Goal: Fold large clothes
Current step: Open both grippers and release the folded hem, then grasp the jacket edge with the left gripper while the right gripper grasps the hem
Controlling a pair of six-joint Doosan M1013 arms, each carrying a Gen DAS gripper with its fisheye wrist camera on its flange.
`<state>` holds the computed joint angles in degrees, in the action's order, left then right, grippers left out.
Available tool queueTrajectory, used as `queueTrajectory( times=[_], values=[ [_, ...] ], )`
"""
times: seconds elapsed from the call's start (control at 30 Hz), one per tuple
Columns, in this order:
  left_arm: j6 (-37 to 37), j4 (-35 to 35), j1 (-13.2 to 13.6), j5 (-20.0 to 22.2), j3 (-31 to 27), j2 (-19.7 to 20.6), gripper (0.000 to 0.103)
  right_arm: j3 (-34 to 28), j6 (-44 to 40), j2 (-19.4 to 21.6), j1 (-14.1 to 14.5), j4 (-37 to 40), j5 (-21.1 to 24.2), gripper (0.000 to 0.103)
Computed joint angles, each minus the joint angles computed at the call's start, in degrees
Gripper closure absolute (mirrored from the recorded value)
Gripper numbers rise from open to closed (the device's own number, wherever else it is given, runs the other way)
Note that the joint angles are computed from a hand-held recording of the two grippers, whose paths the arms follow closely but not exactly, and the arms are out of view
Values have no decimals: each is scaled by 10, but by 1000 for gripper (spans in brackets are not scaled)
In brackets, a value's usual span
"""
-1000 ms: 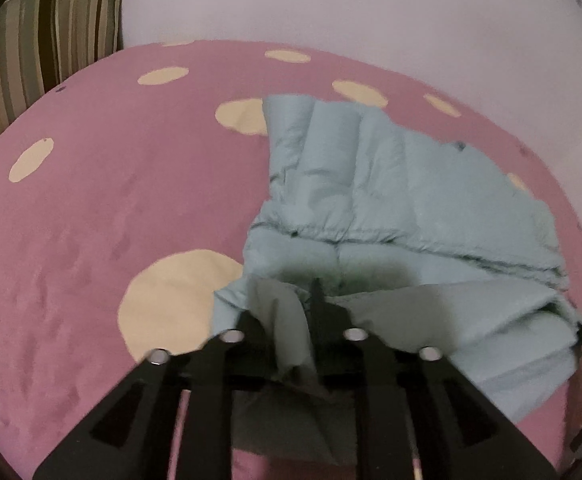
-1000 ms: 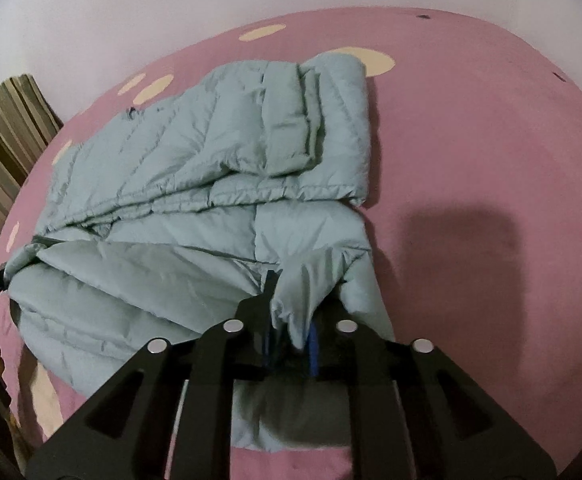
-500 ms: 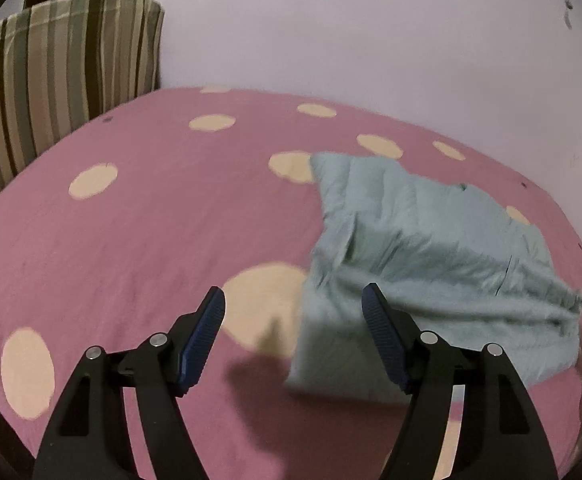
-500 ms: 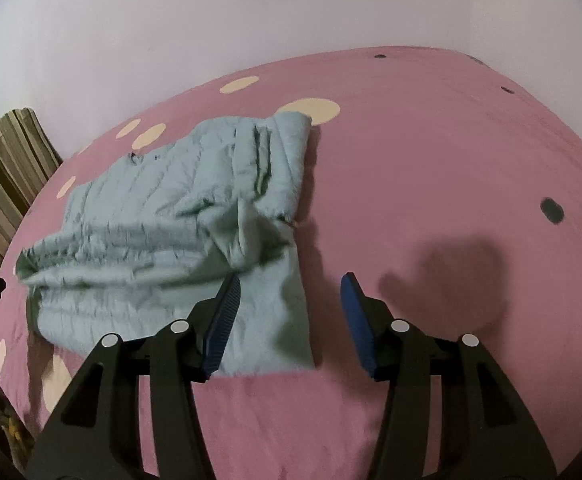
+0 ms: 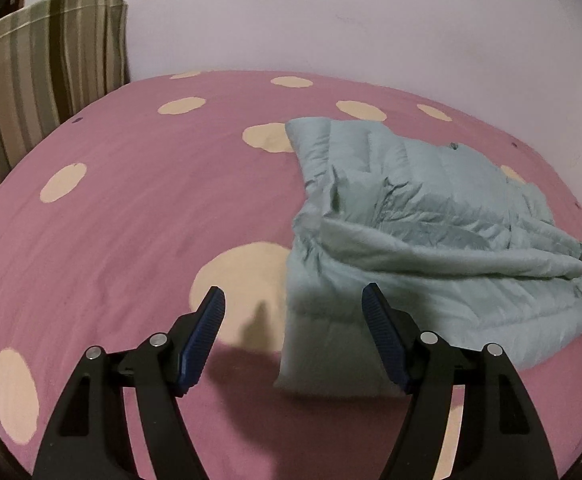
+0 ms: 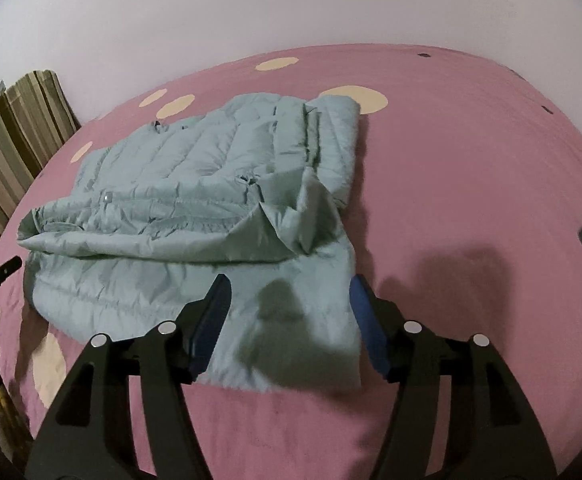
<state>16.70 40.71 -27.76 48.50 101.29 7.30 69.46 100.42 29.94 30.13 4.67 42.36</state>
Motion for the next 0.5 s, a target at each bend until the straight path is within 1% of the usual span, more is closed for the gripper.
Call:
queueTrajectory(
  times=[0.3,0.5],
  values=[
    [86,-43,32,-19,-34,36,33,-67,-17,47,-2,-1,42,42],
    [157,-119,61,-51,-46,52,33,-104,-31,74,-4,1,73,42]
  ],
)
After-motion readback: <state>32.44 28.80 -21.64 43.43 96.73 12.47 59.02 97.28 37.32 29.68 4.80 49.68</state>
